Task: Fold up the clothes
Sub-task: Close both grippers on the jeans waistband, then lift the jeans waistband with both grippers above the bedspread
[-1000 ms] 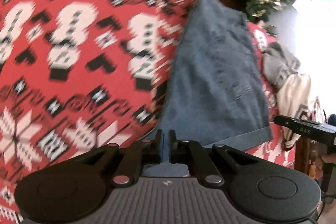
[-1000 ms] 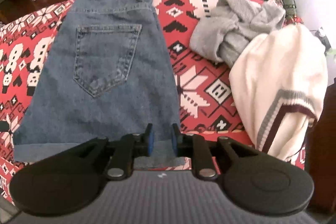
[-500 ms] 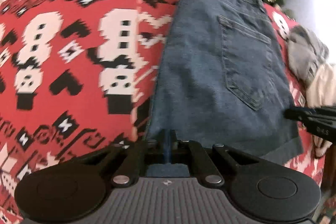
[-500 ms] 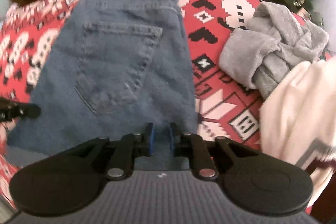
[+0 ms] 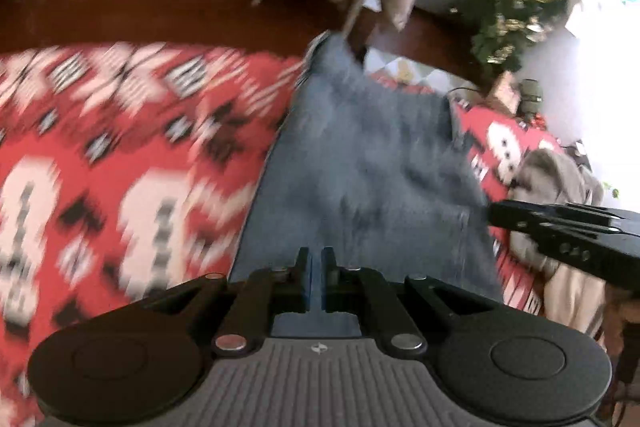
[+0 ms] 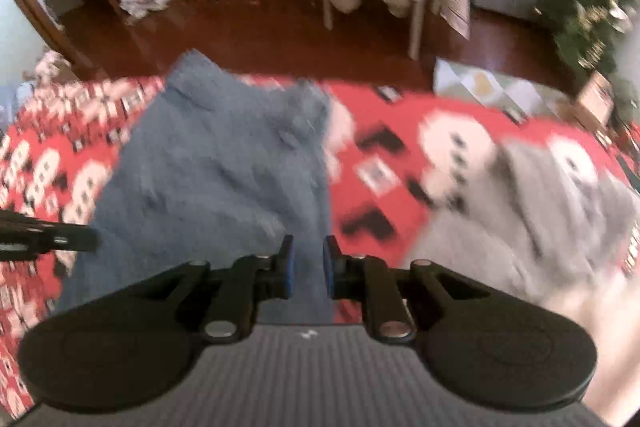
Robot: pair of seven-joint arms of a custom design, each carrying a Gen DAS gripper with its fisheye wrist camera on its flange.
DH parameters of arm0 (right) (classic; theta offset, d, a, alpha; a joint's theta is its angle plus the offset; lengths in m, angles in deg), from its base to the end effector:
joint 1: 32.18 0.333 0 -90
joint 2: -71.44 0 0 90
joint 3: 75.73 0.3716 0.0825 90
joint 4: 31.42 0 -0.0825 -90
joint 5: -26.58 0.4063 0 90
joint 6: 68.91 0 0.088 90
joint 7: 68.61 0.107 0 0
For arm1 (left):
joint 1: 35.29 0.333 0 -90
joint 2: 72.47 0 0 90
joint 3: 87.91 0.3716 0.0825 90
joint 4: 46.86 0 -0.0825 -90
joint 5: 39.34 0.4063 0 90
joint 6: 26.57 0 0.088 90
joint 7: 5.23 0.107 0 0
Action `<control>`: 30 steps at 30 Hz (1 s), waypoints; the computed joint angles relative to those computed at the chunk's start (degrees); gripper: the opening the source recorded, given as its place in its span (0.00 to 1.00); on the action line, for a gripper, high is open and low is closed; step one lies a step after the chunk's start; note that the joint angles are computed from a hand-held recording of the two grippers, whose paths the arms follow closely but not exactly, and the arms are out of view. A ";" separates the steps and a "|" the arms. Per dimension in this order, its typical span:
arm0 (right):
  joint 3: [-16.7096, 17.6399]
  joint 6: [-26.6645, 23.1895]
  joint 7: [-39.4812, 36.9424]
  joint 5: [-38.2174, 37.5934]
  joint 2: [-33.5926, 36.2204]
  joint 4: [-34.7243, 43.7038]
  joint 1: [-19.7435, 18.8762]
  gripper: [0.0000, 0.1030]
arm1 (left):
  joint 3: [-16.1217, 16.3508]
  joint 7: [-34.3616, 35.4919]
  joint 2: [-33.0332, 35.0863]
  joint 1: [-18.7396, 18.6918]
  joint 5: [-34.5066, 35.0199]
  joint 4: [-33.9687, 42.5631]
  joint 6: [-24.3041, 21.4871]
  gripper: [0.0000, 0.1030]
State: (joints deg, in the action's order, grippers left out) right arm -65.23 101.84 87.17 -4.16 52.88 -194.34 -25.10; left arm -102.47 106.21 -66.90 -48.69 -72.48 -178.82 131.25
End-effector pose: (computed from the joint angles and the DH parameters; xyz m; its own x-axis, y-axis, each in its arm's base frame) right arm 0.3546 0.1478 0.3629 -0.2795 -0.9468 -0.1592 -0.8331 0.3216 -0.4500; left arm 0.5130 -0.2449 0.3777 -0.3842 -0.8805 0.2777 -0.8909 0.2747 -0.3617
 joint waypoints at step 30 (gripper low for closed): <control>-7.10 0.78 19.27 -23.89 17.27 15.54 -1.48 0.08 | -2.56 8.70 16.71 3.47 -2.65 20.67 -7.31 0.02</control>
State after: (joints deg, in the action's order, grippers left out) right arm -72.33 102.61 106.44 -28.05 70.15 -178.80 -26.58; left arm -105.02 114.91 -50.19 -45.23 -75.13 -158.16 123.94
